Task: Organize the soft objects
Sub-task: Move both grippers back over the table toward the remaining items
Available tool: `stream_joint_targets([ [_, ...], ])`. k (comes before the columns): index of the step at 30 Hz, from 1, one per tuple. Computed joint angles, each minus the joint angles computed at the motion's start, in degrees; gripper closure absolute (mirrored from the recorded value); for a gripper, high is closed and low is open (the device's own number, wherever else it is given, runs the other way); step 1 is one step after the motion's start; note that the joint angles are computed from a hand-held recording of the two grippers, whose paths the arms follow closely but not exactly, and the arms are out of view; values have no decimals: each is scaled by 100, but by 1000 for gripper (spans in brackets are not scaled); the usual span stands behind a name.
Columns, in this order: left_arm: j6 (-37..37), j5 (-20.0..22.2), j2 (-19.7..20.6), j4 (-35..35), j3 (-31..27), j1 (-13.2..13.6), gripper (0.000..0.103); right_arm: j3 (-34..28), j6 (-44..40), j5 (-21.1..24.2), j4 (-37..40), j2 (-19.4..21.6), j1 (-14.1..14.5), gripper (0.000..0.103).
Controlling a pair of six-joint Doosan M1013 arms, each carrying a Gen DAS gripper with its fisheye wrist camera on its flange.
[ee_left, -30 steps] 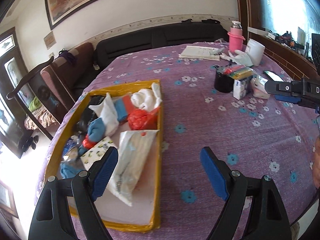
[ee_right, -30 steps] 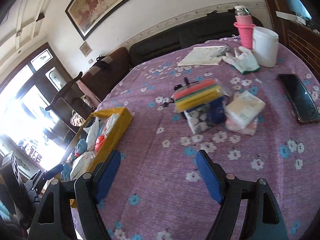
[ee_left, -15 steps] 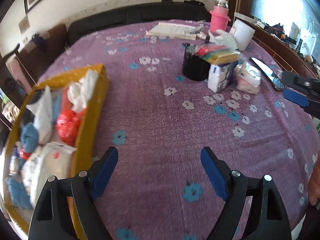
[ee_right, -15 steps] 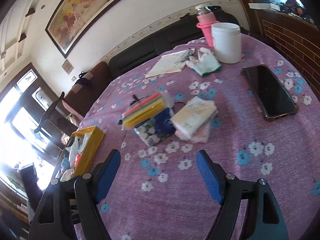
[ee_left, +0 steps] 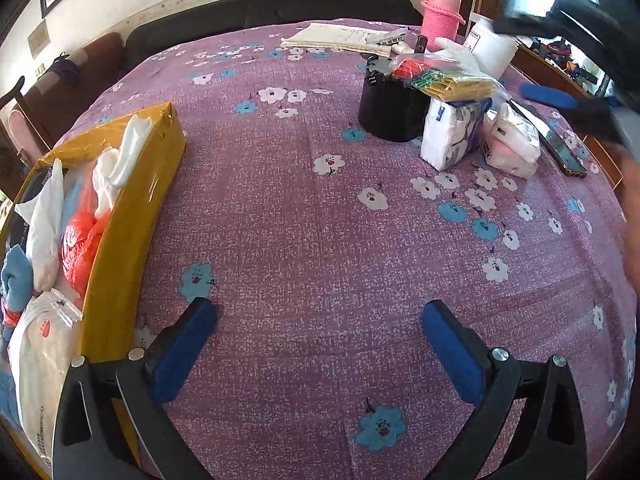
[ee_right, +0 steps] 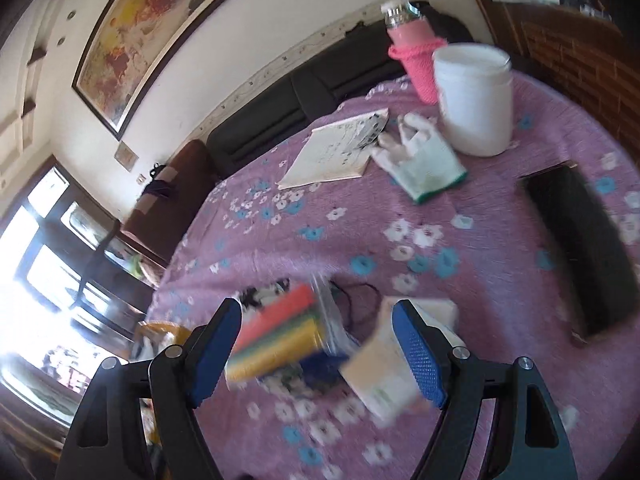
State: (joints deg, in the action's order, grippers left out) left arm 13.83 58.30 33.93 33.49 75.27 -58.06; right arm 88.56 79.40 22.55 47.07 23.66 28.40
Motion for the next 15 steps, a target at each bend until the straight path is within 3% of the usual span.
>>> stream_joint_targets([
  [5, -2, 2, 3, -1, -4, -2, 0, -479, -732, 772, 1285, 447, -136, 21],
  [8, -3, 2, 5, -1, -6, -3, 0, -594, -1660, 1791, 2190, 587, -173, 21],
  [12, -3, 1, 5, -2, -5, -1, 0, -537, -3095, 3549, 2997, 590, -141, 21],
  [13, -1, 2, 3, -2, -4, -1, 0, -472, -3366, 3717, 2963, 513, -125, 21],
  [15, -2, 4, 4, -2, -6, -1, 0, -200, -3734, 3373, 2880, 242, -95, 20],
])
